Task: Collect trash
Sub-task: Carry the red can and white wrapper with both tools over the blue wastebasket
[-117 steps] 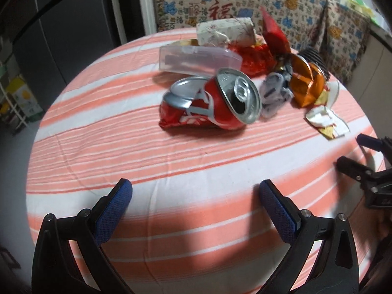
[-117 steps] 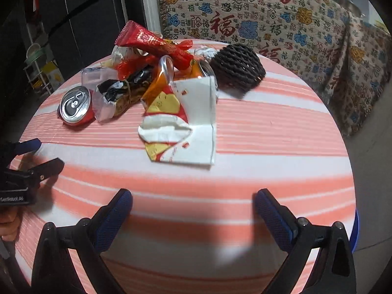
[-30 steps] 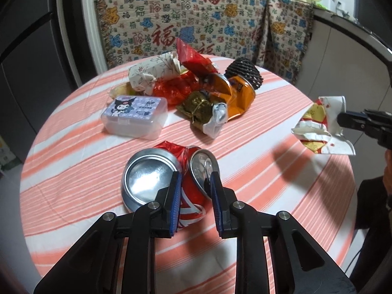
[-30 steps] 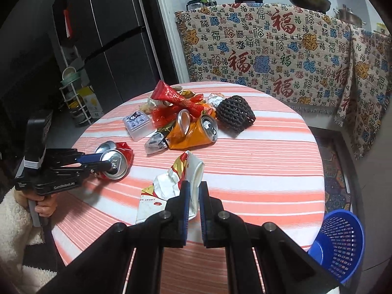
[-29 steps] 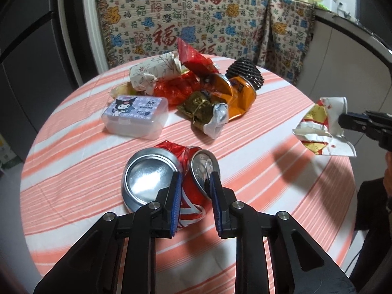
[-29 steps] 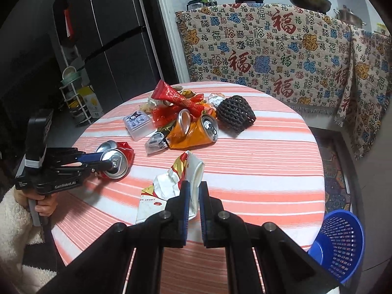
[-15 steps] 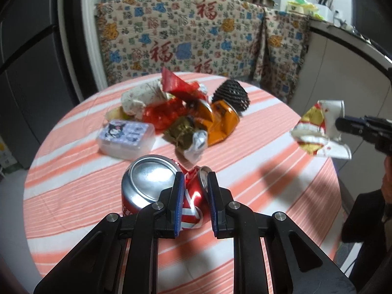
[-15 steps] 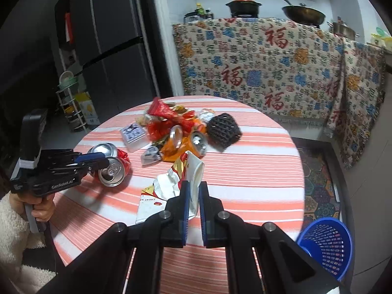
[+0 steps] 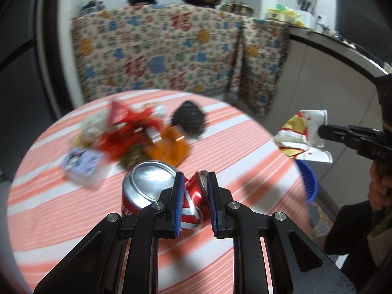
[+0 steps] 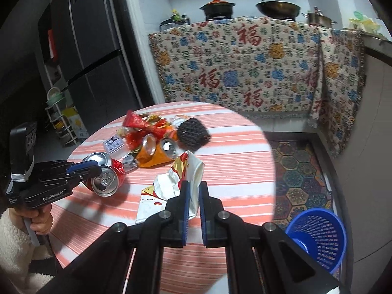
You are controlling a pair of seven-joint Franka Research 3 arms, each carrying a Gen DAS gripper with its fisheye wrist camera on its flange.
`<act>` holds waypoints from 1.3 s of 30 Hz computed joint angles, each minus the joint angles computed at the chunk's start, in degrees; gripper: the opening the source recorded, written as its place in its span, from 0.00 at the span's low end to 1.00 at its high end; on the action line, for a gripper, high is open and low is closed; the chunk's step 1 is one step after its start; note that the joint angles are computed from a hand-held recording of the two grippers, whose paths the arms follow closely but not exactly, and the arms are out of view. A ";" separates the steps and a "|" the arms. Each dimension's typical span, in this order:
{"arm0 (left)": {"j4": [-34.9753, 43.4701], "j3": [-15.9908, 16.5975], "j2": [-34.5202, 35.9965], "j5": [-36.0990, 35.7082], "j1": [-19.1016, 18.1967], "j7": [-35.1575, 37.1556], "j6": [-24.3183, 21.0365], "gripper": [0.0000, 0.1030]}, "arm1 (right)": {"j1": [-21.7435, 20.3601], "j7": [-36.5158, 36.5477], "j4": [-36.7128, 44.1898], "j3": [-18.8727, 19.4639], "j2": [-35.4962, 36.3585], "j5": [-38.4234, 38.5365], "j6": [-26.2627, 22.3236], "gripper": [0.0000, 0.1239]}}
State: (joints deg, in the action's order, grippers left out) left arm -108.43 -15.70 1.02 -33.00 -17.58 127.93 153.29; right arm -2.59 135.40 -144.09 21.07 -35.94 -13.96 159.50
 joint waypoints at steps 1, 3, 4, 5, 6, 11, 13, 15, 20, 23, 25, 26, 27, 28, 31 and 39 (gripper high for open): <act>1.59 -0.56 1.04 0.10 -0.57 -0.32 -0.63 0.16 | -0.01 -0.27 -0.50 -0.65 -1.25 0.04 -0.90 0.06; 4.44 -1.71 2.89 0.15 -1.32 -0.59 -1.88 0.16 | -0.17 -0.97 -1.36 -1.81 -3.46 0.22 -2.66 0.06; 6.32 -2.48 4.15 0.64 -1.88 -1.00 -2.42 0.15 | -0.57 -1.26 -1.95 -2.30 -4.99 0.18 -3.95 0.06; 8.46 -3.37 5.63 1.33 -2.53 -1.36 -2.89 0.00 | -0.94 -1.56 -2.31 -2.59 -5.99 0.14 -4.89 0.06; 10.73 -4.17 7.13 2.15 -3.02 -1.72 -3.97 0.00 | -1.47 -1.98 -2.95 -3.11 -7.65 0.00 -6.40 0.06; 22.85 -7.60 16.76 7.43 -6.36 -5.73 -6.17 0.00 | -4.52 -3.91 -6.72 -6.14 -15.40 -0.17 -12.97 0.06; 27.55 -7.50 20.72 12.09 -8.09 -9.43 -6.60 0.00 | -6.36 -4.63 -7.87 -6.97 -17.26 -0.45 -15.20 0.06; 30.47 -7.81 23.29 14.79 -8.33 -12.23 -7.48 0.00 | -7.86 -5.21 -9.35 -7.96 -18.75 -0.64 -15.48 0.06; 22.84 -12.86 17.75 8.03 -2.32 -5.54 -8.82 0.00 | -9.80 -5.37 -13.71 -8.84 -23.23 1.07 -12.85 0.06; 14.78 -12.72 10.83 2.42 -0.91 -0.48 -9.15 0.01 | -10.83 -5.17 -15.57 -8.17 -24.83 1.95 -11.02 0.06; 11.18 -11.15 7.94 1.63 -1.68 -0.82 -10.34 0.20 | -10.55 -5.07 -16.73 -8.21 -25.91 3.28 -10.05 0.06; 9.31 -10.35 6.67 1.20 -2.19 -1.09 -9.97 0.46 | -10.32 -5.15 -17.17 -8.07 -26.60 3.84 -10.08 0.06; 7.20 -9.54 5.31 1.51 -2.98 -1.82 -8.58 0.59 | -10.14 -5.29 -17.40 -7.91 -27.16 4.31 -10.18 0.06; 5.06 -8.82 4.17 2.11 -3.91 -2.38 -6.34 0.76 | -10.01 -5.35 -17.57 -7.71 -27.55 4.72 -10.06 0.06; 0.86 -7.34 2.36 4.00 -6.53 -5.45 -0.82 0.90 | -9.49 -5.42 -18.15 -7.13 -28.40 5.93 -9.77 0.06; 5.44 -6.41 9.93 18.52 -9.44 -19.03 3.25 0.94 | -8.79 -4.99 -19.08 -6.07 -28.36 7.62 -9.00 0.06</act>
State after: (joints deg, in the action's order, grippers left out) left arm -103.00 -22.11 10.95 -14.47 -27.03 108.90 156.54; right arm -11.37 130.41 -163.16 15.00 -64.30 -6.34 150.50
